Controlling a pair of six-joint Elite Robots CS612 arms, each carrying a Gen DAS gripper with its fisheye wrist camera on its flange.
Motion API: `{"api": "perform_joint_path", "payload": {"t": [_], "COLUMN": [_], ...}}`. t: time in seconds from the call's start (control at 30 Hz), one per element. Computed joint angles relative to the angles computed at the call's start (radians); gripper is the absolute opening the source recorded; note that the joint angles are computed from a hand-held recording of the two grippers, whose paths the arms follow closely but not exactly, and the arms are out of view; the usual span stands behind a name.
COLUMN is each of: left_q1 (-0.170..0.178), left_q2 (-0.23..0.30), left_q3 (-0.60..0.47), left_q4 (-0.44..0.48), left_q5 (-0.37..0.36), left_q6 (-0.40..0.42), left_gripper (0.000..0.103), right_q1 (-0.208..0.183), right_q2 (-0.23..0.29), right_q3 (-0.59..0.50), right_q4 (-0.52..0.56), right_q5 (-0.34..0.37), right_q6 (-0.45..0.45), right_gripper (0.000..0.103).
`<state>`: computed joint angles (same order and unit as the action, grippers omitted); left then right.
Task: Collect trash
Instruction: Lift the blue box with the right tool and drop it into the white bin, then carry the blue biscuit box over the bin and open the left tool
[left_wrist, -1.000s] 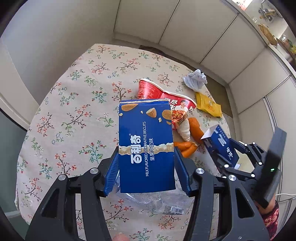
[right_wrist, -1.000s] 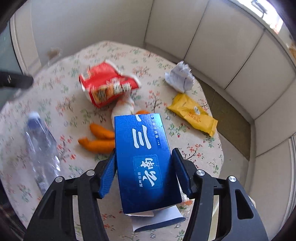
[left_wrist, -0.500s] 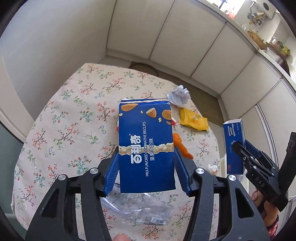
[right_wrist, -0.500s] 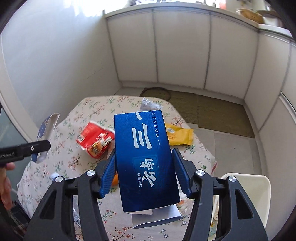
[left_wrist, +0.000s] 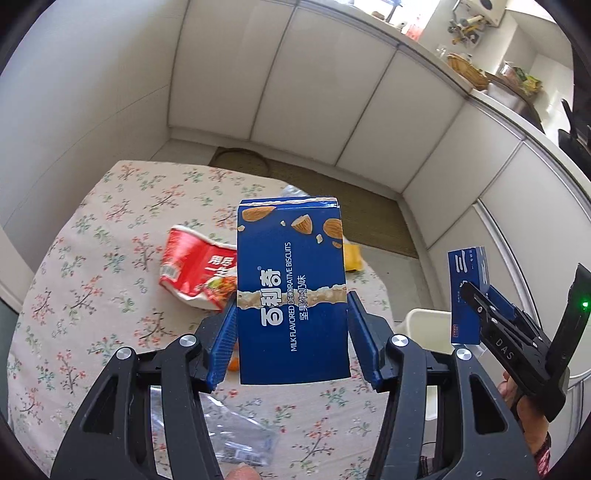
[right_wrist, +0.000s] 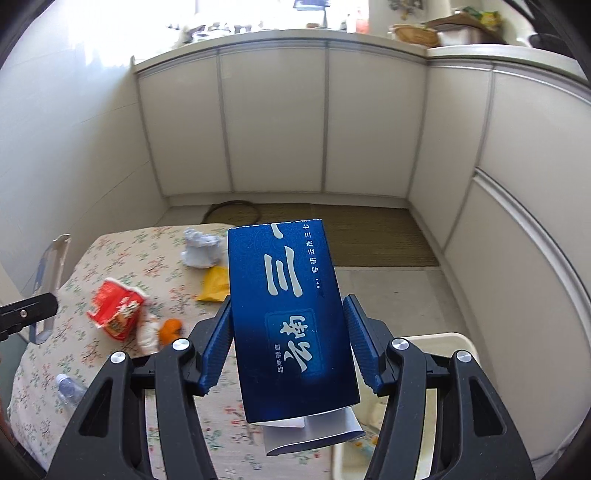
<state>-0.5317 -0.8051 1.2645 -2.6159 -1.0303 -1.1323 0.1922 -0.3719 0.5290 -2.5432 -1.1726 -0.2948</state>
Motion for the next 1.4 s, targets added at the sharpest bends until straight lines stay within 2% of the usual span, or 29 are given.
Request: {"api": "perform_joint_path", "payload": {"t": [0.37, 0.5, 0.67, 0.73, 0.77, 0.9, 1.1, 1.4], "left_q1": [-0.009, -0.013, -0.020, -0.022, -0.024, -0.025, -0.024, -0.025], "left_q2": [0.078, 0.115, 0.177, 0.204, 0.216, 0.261, 0.319, 0.404], "left_q3": [-0.109, -0.166, -0.267, -0.312, -0.332, -0.404, -0.496, -0.642], "left_q4": [-0.084, -0.106, -0.117, -0.105, -0.098, -0.071, -0.035, 0.042], "left_q5": [-0.028, -0.051, -0.078, -0.093, -0.099, -0.135, -0.186, -0.257], "left_q6": [0.120, 0.166, 0.249, 0.280, 0.289, 0.310, 0.331, 0.374], "left_gripper": [0.053, 0.053, 0.053, 0.053, 0.053, 0.053, 0.053, 0.053], "right_q1": [-0.036, -0.046, -0.062, -0.065, -0.068, -0.081, -0.087, -0.096], "right_q2": [0.049, 0.065, 0.083, 0.080, 0.074, 0.067, 0.071, 0.080], "right_q3": [-0.098, -0.126, -0.163, -0.153, -0.138, -0.119, -0.120, -0.127], "right_q4": [0.043, 0.078, 0.134, 0.119, 0.099, 0.071, 0.034, 0.015], "right_q5": [-0.182, -0.254, -0.281, -0.301, -0.313, -0.331, -0.397, -0.459], "right_q6": [0.129, 0.139, 0.149, 0.160, 0.168, 0.189, 0.212, 0.235], "right_gripper": [0.058, 0.058, 0.059, 0.078, 0.081, 0.084, 0.090, 0.091]}}
